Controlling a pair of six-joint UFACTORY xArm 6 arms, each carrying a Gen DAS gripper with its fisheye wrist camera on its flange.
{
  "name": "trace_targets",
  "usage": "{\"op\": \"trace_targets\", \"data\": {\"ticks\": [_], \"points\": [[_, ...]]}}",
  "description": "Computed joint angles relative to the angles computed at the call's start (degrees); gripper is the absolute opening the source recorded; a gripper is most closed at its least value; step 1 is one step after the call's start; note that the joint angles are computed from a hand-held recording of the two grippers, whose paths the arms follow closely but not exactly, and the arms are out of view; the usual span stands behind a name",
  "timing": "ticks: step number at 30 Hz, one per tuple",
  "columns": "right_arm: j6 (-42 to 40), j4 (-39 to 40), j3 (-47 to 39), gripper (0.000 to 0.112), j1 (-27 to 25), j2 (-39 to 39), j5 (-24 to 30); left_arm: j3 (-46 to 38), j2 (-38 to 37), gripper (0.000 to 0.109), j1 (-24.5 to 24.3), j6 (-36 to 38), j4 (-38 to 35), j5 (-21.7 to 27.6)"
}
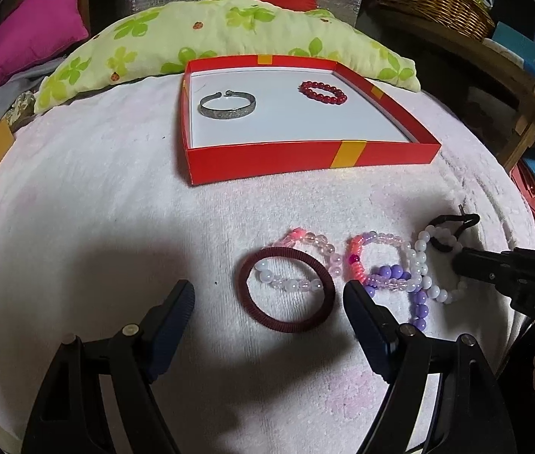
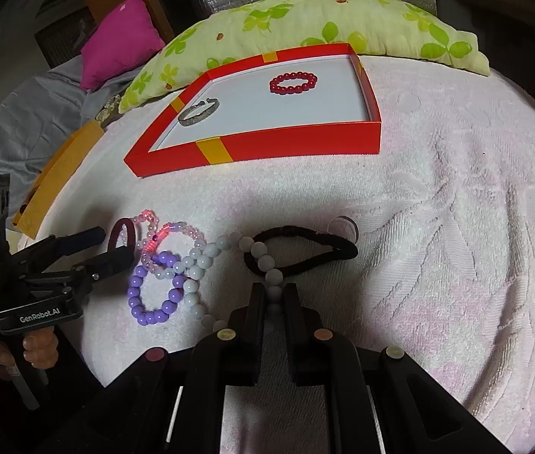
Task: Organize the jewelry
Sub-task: 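Grasp maroon bangle with left tool while right tool grasps white bead bracelet, then lift both held bracelets and carry them over the red tray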
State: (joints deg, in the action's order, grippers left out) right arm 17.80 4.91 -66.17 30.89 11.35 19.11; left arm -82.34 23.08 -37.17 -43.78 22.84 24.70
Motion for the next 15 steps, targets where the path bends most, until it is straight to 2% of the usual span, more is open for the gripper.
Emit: {"op": "trace_targets", "data": {"ticks": [3, 5, 6, 9, 11, 15], "points": [[0.3, -0.2, 0.3, 0.011, 0.0, -0.2, -0.6, 0.4, -0.2, 0.077, 0.0, 0.1, 0.7, -0.9], [0.2, -0.2, 0.5, 0.011, 0.1, -0.4, -1.2, 0.6, -0.4, 0.056, 0.0, 0.0, 1.4, -1.3], [0.1, -0.2, 0.6, 0.011, 0.2, -0.5, -1.3, 0.6, -0.4, 0.052, 0.0, 0.3, 1.0, -1.1], [0.5, -1.4, 1.0, 0.011, 0.4, -0.9, -2.1, 0.7, -0.8, 0.047, 0.0, -0.4, 1.8, -0.4], [1.0, -2.5, 1.4, 0.011, 0.6, -1.3, -3.0, 1.1, -1.4, 0.037, 0.0, -1.2, 3.3, -0.3], [0.7, -2.5, 1.7, 0.011, 0.9, -1.7, -4.4, 2.0, -2.3, 0.032, 0.2, -1.9, 4.2, -1.0]]}}
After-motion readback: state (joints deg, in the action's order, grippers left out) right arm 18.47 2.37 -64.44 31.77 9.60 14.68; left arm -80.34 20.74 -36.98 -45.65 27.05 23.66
